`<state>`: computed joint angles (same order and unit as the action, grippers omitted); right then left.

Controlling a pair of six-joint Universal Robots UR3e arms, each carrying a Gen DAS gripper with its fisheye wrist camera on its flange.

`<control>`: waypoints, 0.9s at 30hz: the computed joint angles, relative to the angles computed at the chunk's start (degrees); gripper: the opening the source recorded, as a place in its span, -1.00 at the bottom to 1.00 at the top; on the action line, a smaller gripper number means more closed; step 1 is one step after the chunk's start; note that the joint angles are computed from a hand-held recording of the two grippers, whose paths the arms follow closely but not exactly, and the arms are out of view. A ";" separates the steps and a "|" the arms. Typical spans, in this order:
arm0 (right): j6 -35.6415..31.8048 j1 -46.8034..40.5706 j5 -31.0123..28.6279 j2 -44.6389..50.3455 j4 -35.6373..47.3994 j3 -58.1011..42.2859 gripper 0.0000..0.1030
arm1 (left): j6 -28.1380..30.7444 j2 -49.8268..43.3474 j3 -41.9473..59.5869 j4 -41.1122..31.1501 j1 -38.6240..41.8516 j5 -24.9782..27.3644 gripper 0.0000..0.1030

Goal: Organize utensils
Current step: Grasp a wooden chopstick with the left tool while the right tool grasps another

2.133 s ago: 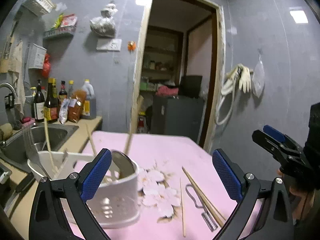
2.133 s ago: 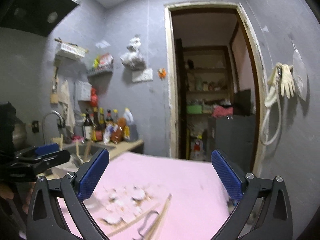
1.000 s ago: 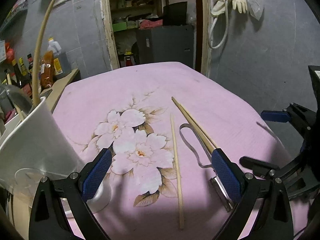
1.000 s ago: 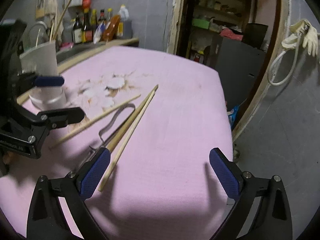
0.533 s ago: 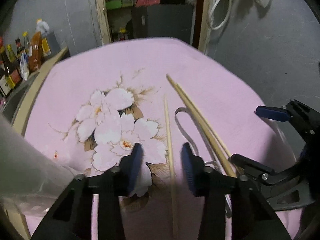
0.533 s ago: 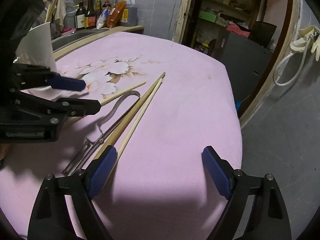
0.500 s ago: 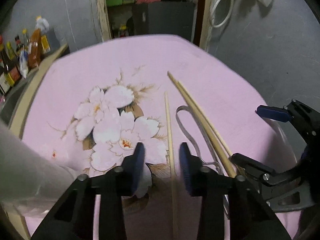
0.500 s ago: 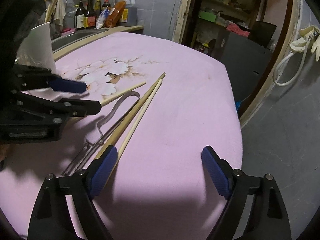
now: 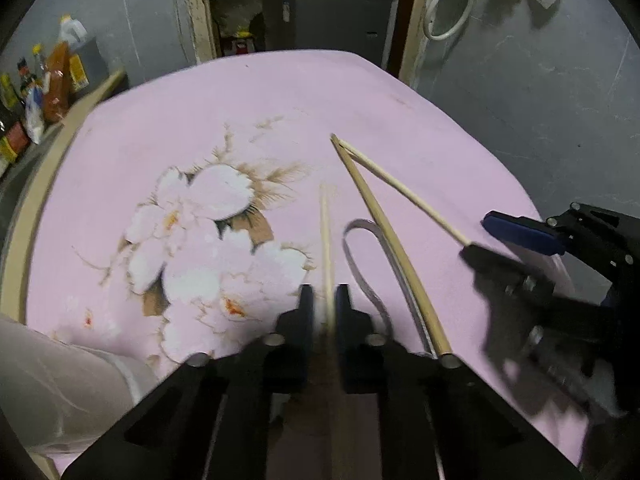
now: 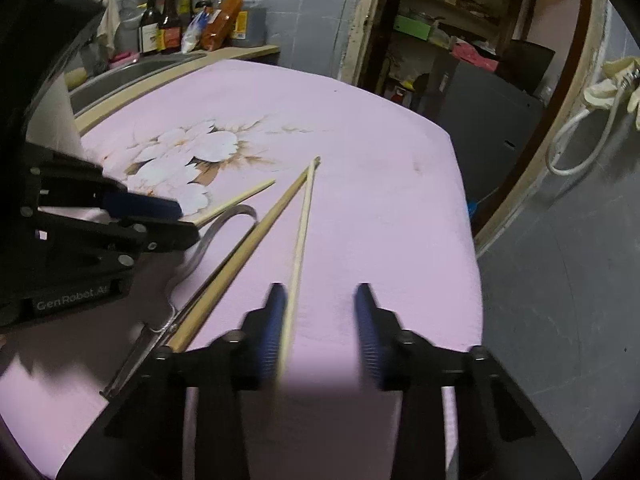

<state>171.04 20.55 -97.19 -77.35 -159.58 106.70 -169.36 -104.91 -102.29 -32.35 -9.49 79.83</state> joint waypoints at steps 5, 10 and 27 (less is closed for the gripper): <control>-1.18 -0.75 0.62 -2.99 1.91 1.68 -0.91 | 0.06 1.12 -0.50 -1.67 0.95 -1.70 -0.95; -1.03 -1.16 1.65 -1.79 5.87 -1.79 -0.90 | -0.01 1.31 1.09 -5.27 1.26 -2.42 -0.95; 5.51 -8.18 18.10 2.20 8.33 -7.56 -0.95 | -2.20 5.35 -4.25 -1.45 3.18 -6.31 -0.96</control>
